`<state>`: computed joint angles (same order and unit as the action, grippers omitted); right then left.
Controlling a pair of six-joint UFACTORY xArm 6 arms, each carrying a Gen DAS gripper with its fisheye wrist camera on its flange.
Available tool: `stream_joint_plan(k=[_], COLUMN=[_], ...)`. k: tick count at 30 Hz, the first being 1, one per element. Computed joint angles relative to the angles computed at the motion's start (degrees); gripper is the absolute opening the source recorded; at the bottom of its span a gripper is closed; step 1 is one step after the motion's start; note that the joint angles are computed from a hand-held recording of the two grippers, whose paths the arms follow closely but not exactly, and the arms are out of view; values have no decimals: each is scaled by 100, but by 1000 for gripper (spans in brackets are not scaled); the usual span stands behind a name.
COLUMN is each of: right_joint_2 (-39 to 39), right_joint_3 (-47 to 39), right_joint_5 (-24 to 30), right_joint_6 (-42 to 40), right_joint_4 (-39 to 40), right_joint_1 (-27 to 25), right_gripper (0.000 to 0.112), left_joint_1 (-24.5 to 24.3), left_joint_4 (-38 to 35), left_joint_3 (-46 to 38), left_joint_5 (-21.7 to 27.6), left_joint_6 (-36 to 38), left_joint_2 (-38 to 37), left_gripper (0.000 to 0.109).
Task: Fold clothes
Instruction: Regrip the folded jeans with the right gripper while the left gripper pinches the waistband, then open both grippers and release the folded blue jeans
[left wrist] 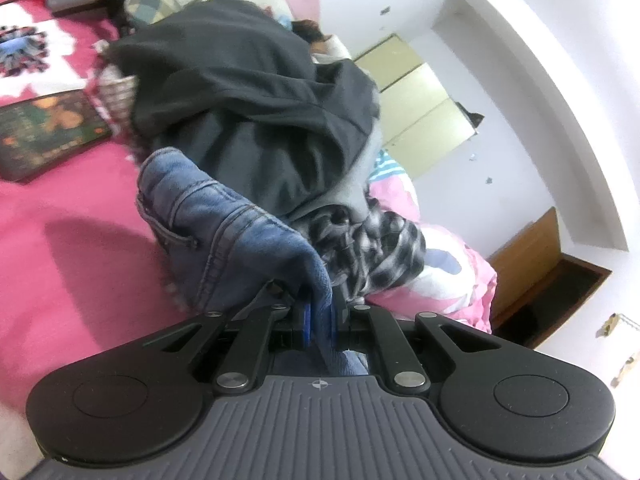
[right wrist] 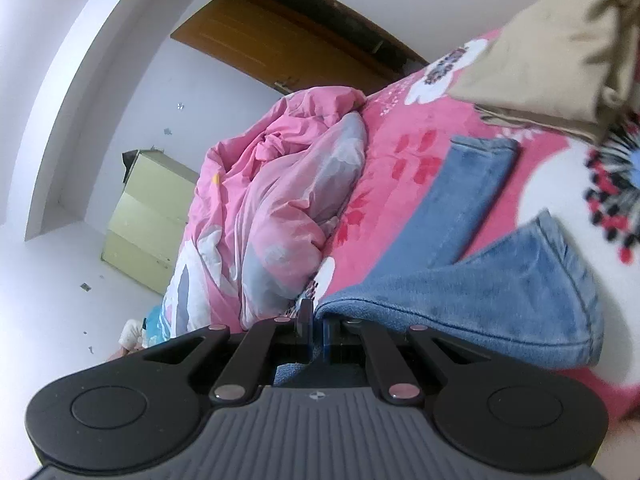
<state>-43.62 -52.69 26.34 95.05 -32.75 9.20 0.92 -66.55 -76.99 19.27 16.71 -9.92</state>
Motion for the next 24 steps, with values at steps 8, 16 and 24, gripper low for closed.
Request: stream_joint_plan(k=[8, 16, 24], right_joint_2=[921, 2276, 3728], right_joint_3=[-721, -1689, -2440], right_joint_5=[-269, -460, -296], right_joint_6=[-847, -1950, -3352], right_joint_4=[531, 1390, 3750], right_joint_1=[-447, -842, -1029], right_gripper=[4, 4, 9], left_joint_1=[-361, -498, -394], left_joint_4=[228, 1704, 3476], left_joint_3=[-991, -2341, -3671], left_joint_5=[-260, -171, 754], left_joint_6=[-122, -1321, -2871], left_joint_2=[959, 2303, 3476], left_gripper=[6, 6, 24])
